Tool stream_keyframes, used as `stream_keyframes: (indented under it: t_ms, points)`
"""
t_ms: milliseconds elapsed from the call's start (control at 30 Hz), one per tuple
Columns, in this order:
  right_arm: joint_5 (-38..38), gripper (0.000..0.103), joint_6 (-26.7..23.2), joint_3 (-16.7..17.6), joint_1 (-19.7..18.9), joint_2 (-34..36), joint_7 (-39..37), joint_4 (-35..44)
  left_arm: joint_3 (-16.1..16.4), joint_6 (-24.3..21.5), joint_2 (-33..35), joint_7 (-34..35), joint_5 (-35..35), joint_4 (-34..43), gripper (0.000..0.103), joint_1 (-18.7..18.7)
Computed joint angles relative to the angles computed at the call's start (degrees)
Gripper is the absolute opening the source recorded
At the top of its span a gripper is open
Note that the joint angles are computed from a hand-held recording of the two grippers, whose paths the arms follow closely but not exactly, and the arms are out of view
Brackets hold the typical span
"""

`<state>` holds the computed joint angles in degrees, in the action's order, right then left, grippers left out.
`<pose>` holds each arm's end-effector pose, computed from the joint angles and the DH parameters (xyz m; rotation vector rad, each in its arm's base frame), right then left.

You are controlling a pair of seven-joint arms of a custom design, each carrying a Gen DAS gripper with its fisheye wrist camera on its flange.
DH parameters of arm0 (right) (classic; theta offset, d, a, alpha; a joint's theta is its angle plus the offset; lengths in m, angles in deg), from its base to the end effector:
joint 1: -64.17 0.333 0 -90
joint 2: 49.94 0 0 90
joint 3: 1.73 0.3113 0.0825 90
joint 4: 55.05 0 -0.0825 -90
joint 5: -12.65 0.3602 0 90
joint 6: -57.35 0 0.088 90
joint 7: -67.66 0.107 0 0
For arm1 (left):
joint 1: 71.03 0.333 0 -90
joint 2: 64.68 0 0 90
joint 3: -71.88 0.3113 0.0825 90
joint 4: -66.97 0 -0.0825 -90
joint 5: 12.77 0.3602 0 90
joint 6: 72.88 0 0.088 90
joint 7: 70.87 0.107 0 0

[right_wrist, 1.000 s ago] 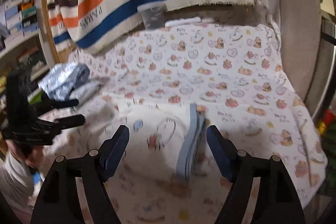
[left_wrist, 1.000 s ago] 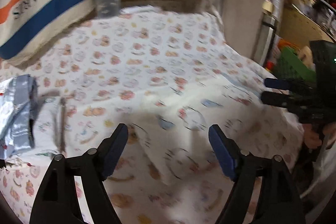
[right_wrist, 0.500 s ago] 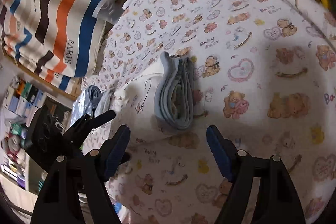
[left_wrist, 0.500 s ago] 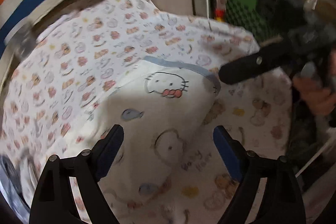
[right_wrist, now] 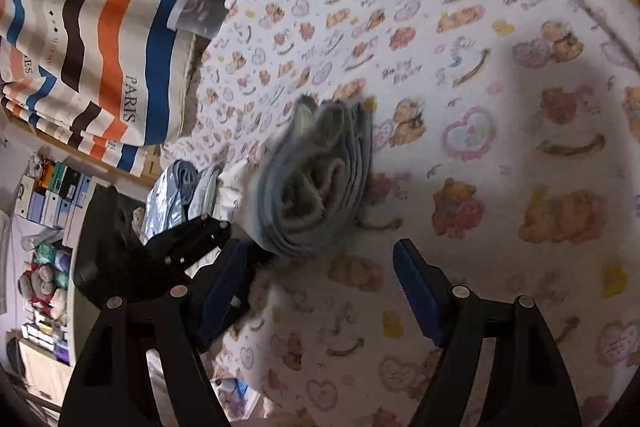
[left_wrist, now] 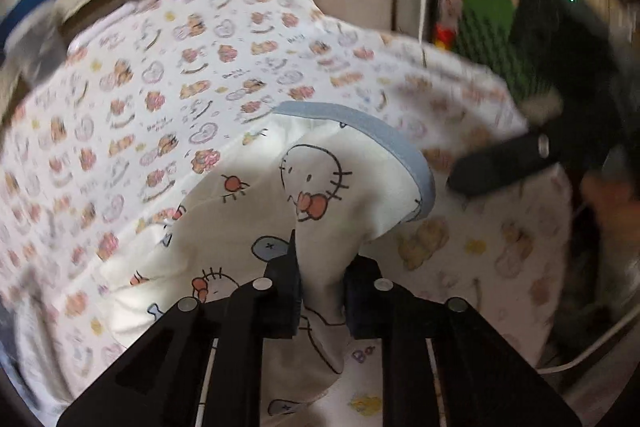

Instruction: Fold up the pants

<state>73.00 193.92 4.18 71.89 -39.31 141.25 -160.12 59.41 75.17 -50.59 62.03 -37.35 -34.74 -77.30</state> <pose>0.6026 0.1508 0.4784 -1.4721 1.7183 0.4381 0.6180 -0.1886 0.4903 -1.0931 2.5226 -0.8736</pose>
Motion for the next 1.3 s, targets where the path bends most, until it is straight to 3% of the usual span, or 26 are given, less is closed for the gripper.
stream_keyframes:
  t_ms: [100,133,167,333,567,667,700,733,767,800,833,867,900,967,1100,1300]
  points:
    - [7.1,0.078,-4.3,0.9,-1.3,2.1,-3.0,1.9,-1.2,-6.0,1.3,2.0,-8.8,2.8,0.015,3.3]
    - [9.5,0.085,-5.5,1.2,-1.6,3.0,-3.2,2.6,-1.4,-7.1,1.4,2.7,-11.2,3.1,0.015,4.0]
    - [11.1,0.09,-6.5,1.4,-1.7,4.2,-2.5,3.6,-1.6,-7.6,1.4,3.8,-13.4,3.1,0.015,4.6]
    - [15.9,0.09,-10.4,2.8,-2.7,9.5,-1.1,9.3,-1.9,-7.9,-0.4,10.6,-21.7,0.9,0.015,5.6]
    - [9.1,0.091,-9.3,4.1,-2.5,16.3,6.1,19.7,-0.7,-7.1,-1.3,12.3,-22.7,-0.4,0.016,4.4]
    - [2.1,0.09,-9.6,4.4,-1.8,18.9,10.6,24.1,-0.7,-7.9,-1.7,13.7,-24.4,-0.5,0.019,4.8]
    - [0.0,0.089,-9.5,4.6,-1.7,19.3,11.2,24.9,-0.6,-7.8,-2.0,14.3,-24.7,-0.8,0.021,4.8]
    - [-2.1,0.079,-9.0,4.7,-1.4,19.5,12.2,25.5,-0.5,-7.2,-2.4,14.9,-24.7,-1.4,0.024,4.6]
    - [-4.9,0.06,-8.3,4.5,-0.8,19.5,13.5,25.8,-0.4,-6.6,-3.0,15.2,-24.2,-2.0,0.034,4.4]
    - [-6.5,0.053,-6.9,4.5,-0.7,19.0,14.0,25.2,-0.2,-5.8,-3.7,15.4,-23.9,-2.8,0.049,4.2]
    - [-7.5,0.047,-5.1,4.8,-0.7,18.4,13.6,24.3,-0.1,-5.1,-4.6,16.0,-24.5,-3.8,0.056,4.2]
    - [-8.1,0.043,-3.1,5.2,-0.8,17.6,12.0,23.2,0.1,-4.4,-5.7,16.9,-25.4,-5.0,0.07,4.3]
    - [-8.9,0.042,-1.4,5.5,-0.7,16.7,10.9,22.0,0.5,-3.5,-7.2,17.1,-25.6,-6.6,0.077,4.2]
    - [-10.4,0.039,1.8,6.1,-0.4,14.8,8.4,19.9,1.2,-2.2,-10.3,18.6,-26.6,-9.9,0.077,4.1]
    - [-13.3,0.036,4.6,6.6,0.6,12.2,5.3,18.6,3.2,1.0,-16.4,25.4,-35.3,-16.6,0.092,3.3]
    - [-20.0,0.034,6.1,5.5,3.2,8.9,5.6,20.1,6.4,-0.6,-17.2,22.0,-37.2,-17.4,0.092,3.6]
